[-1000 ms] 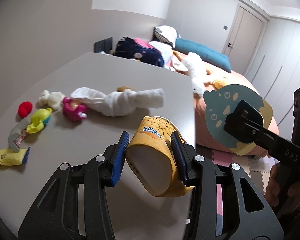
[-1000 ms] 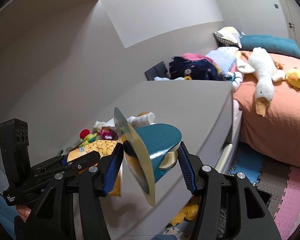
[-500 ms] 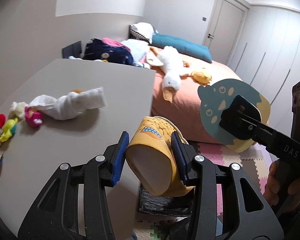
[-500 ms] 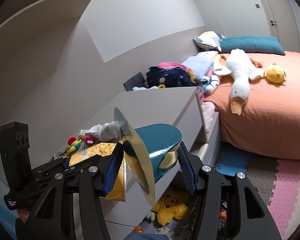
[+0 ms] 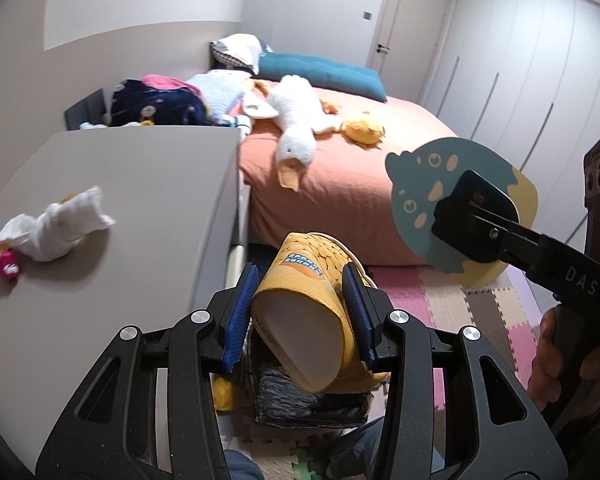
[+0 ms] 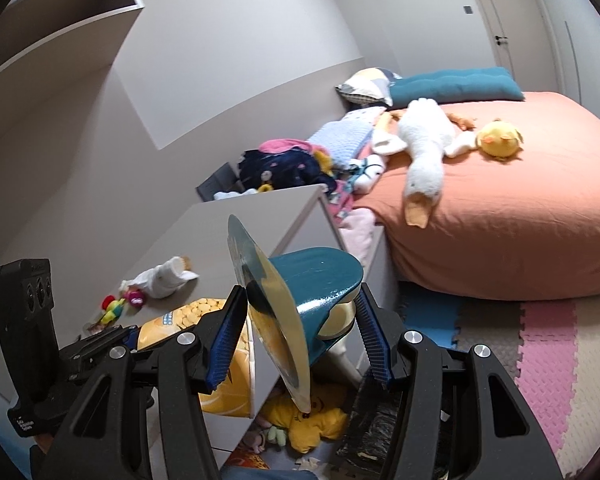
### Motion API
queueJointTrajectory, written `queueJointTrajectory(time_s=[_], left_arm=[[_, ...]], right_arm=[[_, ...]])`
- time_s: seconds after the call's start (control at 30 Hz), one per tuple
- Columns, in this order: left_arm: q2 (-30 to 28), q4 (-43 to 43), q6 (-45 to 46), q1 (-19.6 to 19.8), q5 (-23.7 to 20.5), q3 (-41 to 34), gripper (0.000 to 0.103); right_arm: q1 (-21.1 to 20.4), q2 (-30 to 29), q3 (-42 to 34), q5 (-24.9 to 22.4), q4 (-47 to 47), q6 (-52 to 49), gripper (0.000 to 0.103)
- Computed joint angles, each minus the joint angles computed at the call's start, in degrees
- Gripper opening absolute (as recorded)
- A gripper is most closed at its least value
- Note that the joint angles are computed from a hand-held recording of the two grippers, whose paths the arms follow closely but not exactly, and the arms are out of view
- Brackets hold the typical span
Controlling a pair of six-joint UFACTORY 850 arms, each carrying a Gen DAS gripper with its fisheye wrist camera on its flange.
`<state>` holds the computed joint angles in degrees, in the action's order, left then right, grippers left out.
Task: Collect trash
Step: 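Carry the bag and card over the bin and open both tools, then move both open tools back over the table toward the remaining items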
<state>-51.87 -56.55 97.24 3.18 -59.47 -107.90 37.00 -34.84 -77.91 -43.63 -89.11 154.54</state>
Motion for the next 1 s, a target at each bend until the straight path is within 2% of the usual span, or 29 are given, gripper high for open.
queueJointTrajectory(time_s=[0.2, 0.23, 0.27, 0.3, 0.43, 0.73, 1.0], left_arm=[[1.33, 2.03, 1.30, -2.15, 1.63, 3.21, 0.045], [1.49, 2.94, 1.24, -2.52, 2.40, 3.66, 0.046], [1.84, 3.95, 1.18, -3.18, 4.42, 4.53, 0.064], [2.35, 3.74, 1.79, -3.57, 6.67, 5.72, 0.095], [2.47, 3.32, 4.01, -4.10, 10.25, 6.96, 0.097], [1.17, 3.36, 2.66, -3.58, 9.76, 4.73, 0.097], [0.32, 2.47, 1.70, -2.36, 9.90, 3.07, 0.097]], right_arm=[[-0.76, 1.56, 2.96, 0.57, 2.25, 0.69, 0.057], [-0.94, 1.61, 3.00, 0.57, 3.73, -0.14, 0.061], [-1.01, 1.52, 2.95, -0.53, 5.71, -0.89, 0.066], [-1.05, 1.50, 3.05, -1.45, 6.79, -1.14, 0.076], [-1.28, 1.95, 3.88, -3.03, 8.30, -1.26, 0.077], [-1.77, 1.41, 3.43, -1.98, 7.65, -1.16, 0.078], [-2.02, -0.64, 0.14, -0.64, 7.69, -3.54, 0.078]])
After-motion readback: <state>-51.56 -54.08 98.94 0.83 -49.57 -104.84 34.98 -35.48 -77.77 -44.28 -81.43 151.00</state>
